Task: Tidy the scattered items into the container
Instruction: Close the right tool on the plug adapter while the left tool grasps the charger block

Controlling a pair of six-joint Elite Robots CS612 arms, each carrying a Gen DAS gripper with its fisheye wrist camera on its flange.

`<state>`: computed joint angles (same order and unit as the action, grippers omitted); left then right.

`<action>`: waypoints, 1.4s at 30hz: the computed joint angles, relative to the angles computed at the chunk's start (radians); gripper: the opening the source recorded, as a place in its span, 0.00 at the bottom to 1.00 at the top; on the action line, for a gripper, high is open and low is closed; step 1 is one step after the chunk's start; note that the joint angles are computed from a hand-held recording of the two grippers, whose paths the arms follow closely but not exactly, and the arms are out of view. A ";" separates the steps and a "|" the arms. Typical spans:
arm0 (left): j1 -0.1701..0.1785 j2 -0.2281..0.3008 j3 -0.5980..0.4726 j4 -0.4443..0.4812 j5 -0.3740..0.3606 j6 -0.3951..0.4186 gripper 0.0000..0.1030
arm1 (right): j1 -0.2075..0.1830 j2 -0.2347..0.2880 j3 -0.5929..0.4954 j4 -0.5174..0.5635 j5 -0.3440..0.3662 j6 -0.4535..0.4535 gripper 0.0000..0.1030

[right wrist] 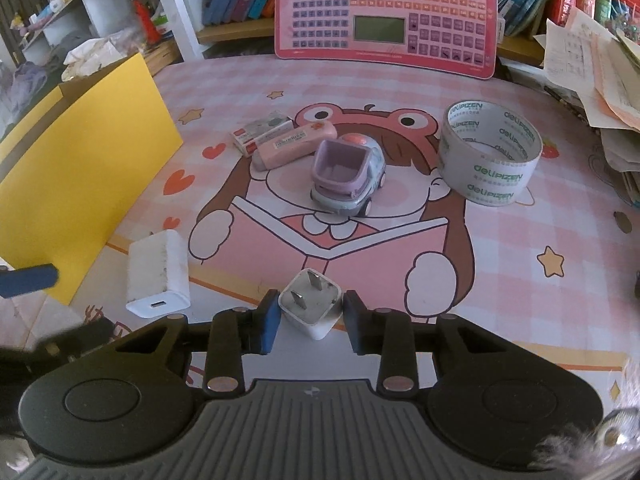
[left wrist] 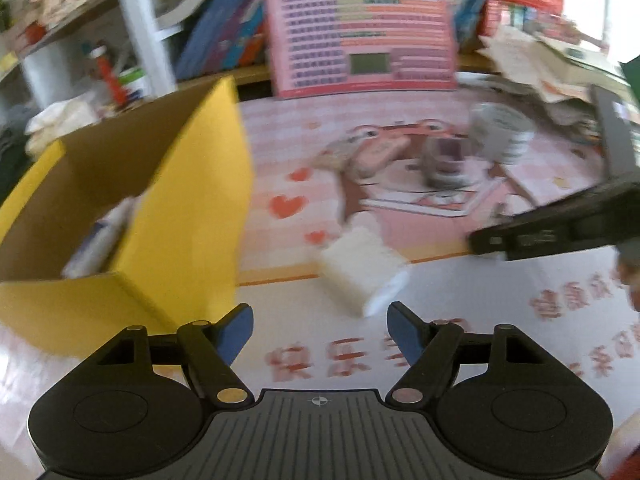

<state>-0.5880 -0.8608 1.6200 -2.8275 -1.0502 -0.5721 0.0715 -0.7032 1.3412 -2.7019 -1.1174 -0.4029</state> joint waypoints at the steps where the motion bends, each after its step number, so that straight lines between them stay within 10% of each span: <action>1: -0.001 0.007 -0.009 -0.008 -0.013 0.022 0.74 | 0.000 0.000 -0.001 0.001 0.000 -0.002 0.31; 26: 0.041 0.085 -0.141 0.113 -0.056 -0.150 0.67 | -0.010 0.003 0.014 -0.053 -0.030 -0.035 0.31; 42: 0.038 0.046 -0.074 -0.016 -0.135 -0.078 0.61 | -0.024 -0.034 0.071 -0.094 0.001 -0.012 0.29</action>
